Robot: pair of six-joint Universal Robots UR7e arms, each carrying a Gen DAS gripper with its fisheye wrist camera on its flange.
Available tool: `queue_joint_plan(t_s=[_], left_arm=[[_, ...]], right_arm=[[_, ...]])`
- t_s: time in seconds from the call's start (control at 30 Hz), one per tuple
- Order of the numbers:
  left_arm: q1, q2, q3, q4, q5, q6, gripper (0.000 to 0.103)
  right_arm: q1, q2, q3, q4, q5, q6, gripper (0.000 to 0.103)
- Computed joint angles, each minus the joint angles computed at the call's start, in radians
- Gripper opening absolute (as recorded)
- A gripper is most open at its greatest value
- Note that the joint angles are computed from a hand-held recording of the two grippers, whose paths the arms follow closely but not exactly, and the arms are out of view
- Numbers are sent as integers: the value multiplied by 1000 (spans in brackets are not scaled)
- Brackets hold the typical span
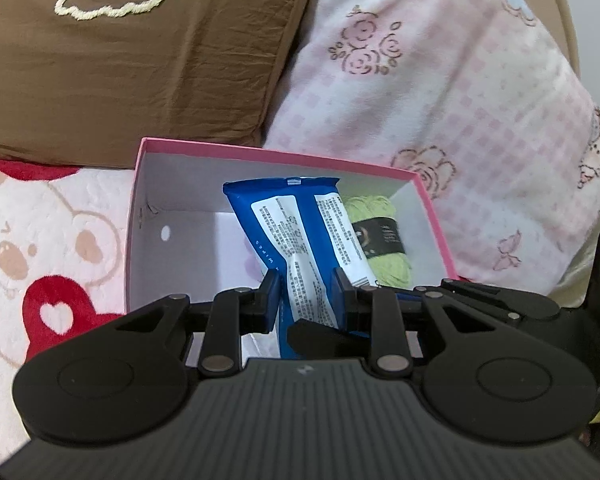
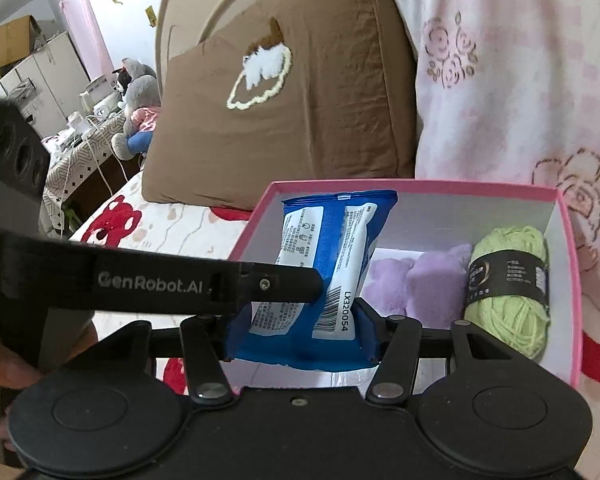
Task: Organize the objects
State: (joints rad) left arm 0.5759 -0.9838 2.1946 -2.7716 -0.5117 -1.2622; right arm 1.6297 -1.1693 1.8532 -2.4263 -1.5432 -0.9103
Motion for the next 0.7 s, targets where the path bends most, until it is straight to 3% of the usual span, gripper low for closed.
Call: queue_joint_plan(t_s=[0.23, 0.5, 0.7], left_arm=[[24, 35, 30, -108, 20, 67, 25], [32, 24, 22, -16, 32, 41, 23], [37, 8, 21, 32, 27, 30, 23]], right_arm=[[4, 60, -14, -32, -33, -51, 59], [6, 98, -16, -64, -49, -117, 57], [10, 113, -23, -56, -51, -115, 57]])
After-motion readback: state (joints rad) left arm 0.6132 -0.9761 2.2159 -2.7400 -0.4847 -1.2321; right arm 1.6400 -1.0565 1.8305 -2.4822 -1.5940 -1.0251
